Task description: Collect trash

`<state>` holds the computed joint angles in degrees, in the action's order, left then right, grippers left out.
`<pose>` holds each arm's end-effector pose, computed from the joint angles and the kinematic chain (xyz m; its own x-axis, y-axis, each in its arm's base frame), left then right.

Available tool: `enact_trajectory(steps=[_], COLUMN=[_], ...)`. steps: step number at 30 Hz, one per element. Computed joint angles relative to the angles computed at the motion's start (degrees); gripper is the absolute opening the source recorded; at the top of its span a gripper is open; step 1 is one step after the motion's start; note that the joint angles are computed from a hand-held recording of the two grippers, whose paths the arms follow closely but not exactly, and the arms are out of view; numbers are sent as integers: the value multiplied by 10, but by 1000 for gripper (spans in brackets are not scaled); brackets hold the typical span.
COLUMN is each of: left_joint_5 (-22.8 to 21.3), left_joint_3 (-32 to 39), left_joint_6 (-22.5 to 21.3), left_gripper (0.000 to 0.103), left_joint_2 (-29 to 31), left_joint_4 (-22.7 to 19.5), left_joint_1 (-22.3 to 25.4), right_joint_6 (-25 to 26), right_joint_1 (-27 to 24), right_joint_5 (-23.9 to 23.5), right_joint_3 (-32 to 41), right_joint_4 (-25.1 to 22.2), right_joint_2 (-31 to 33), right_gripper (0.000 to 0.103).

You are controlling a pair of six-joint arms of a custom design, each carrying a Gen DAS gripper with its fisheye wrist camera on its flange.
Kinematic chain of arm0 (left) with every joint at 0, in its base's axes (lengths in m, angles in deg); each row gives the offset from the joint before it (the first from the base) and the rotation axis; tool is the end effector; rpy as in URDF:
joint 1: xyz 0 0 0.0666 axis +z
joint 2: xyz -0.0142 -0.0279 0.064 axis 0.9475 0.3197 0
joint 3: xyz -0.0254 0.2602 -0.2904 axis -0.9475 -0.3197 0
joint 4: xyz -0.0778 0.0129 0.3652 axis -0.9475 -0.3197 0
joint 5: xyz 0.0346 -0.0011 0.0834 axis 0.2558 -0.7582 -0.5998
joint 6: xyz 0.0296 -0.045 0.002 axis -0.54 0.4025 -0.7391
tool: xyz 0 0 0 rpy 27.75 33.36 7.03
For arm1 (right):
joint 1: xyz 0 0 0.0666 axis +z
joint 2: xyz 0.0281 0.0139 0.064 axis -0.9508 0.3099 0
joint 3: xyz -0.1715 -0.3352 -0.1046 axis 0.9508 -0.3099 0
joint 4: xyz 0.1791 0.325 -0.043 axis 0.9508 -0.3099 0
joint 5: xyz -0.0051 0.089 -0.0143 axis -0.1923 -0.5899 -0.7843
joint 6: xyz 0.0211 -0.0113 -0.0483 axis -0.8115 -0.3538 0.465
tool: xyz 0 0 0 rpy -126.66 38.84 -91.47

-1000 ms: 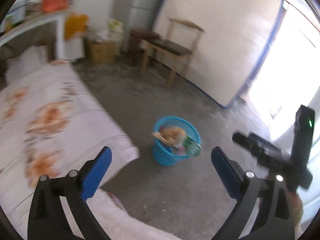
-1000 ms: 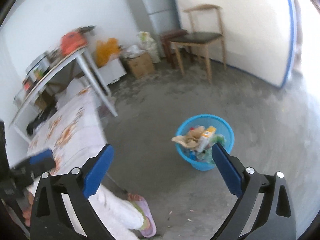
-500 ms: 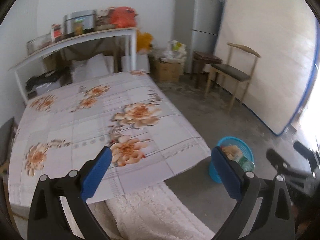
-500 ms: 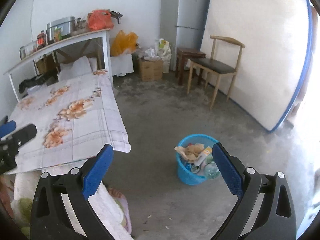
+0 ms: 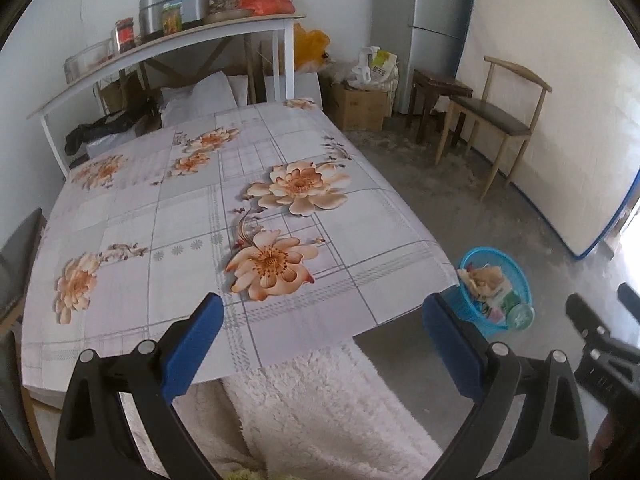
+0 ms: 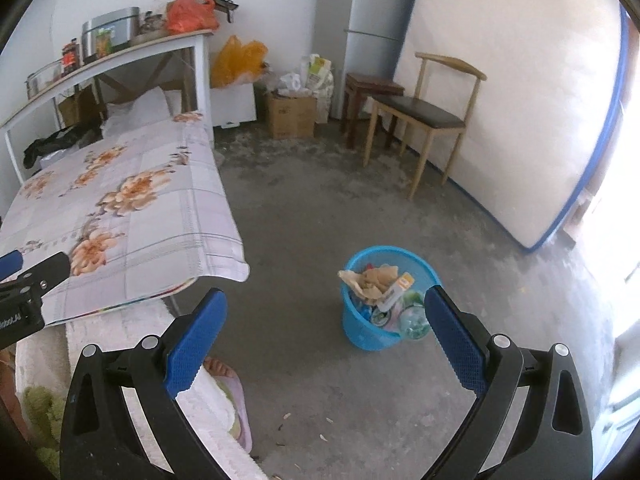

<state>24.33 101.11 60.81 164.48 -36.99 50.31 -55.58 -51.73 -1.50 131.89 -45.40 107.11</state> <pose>0.5349 -0.2074 0.5949 -0.6746 0.2880 -0.6797 0.3970 0.9178 -0.0052 0.4138 0.1276 0.5436 -0.6025 0.2848 -0.7456 0.5345 0.8377 -0.1119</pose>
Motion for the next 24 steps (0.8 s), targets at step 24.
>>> enact_trajectory(steps=[24], left_joint_5=[-14], left_joint_3=[1], left_joint_6=[-17], left_gripper=[97], left_joint_2=[2], left_joint_4=[10], left_joint_1=[-9], right_joint_6=[-26], right_joint_1=[-12], right_joint_5=[8], right_joint_3=[-10], right_joint_4=[-13], right_joint_2=[-11], right_gripper=[95])
